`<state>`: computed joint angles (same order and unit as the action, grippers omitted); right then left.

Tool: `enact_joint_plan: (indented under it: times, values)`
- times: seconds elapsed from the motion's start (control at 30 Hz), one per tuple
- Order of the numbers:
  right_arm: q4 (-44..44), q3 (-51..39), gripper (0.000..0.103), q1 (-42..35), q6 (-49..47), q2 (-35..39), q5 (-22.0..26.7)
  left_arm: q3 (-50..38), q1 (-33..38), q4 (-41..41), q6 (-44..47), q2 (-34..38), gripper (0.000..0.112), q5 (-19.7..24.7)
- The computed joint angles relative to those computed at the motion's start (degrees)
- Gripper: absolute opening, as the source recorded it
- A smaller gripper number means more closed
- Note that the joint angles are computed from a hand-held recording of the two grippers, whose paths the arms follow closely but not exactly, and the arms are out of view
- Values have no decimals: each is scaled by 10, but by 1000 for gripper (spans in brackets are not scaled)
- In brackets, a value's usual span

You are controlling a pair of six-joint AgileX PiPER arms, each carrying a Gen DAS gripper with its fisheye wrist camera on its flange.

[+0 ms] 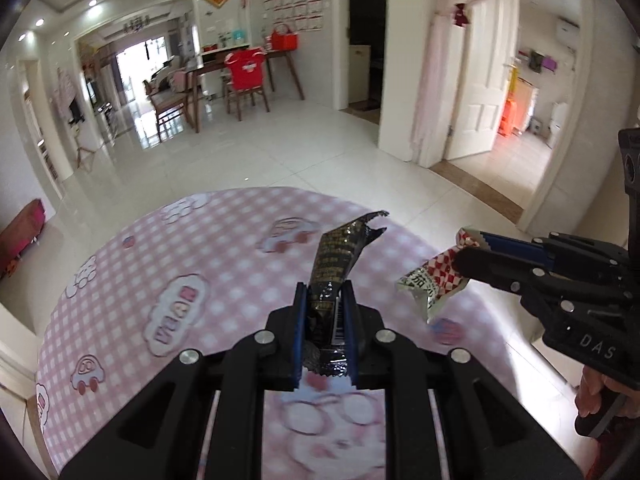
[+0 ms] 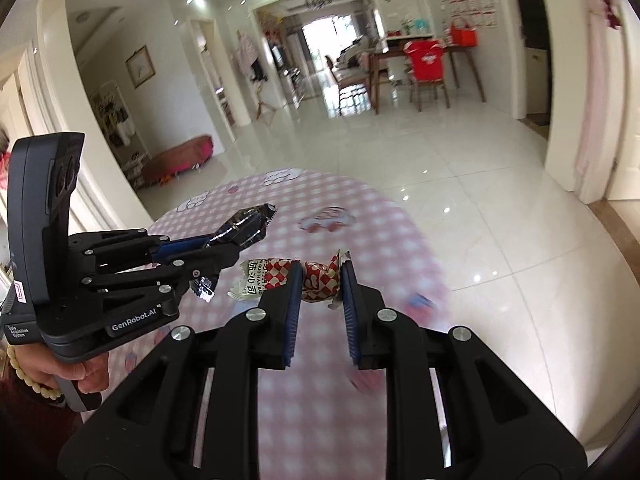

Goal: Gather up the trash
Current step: 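Carry the snack bag and wrapper over the blue bin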

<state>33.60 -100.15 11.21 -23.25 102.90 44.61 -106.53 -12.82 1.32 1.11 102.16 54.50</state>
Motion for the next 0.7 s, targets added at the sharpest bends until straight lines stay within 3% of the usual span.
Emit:
enact_joint_plan:
  times: [0.13,0.3,0.53,0.7]
  values:
    - [64,139,15,-76,-73,-106,-25,5,-84,27,-43,-9,16,2]
    - [134,263,13,-196,-178,-198,-16,-29,-179,46,-89,30,16,19]
    - [188,351,13,-362,-275,-230,19,-142,-265,33,-118,146,16,52]
    - [213,380,13,-434,-314,-203,24,-257,-295,20,-134,248,16,93]
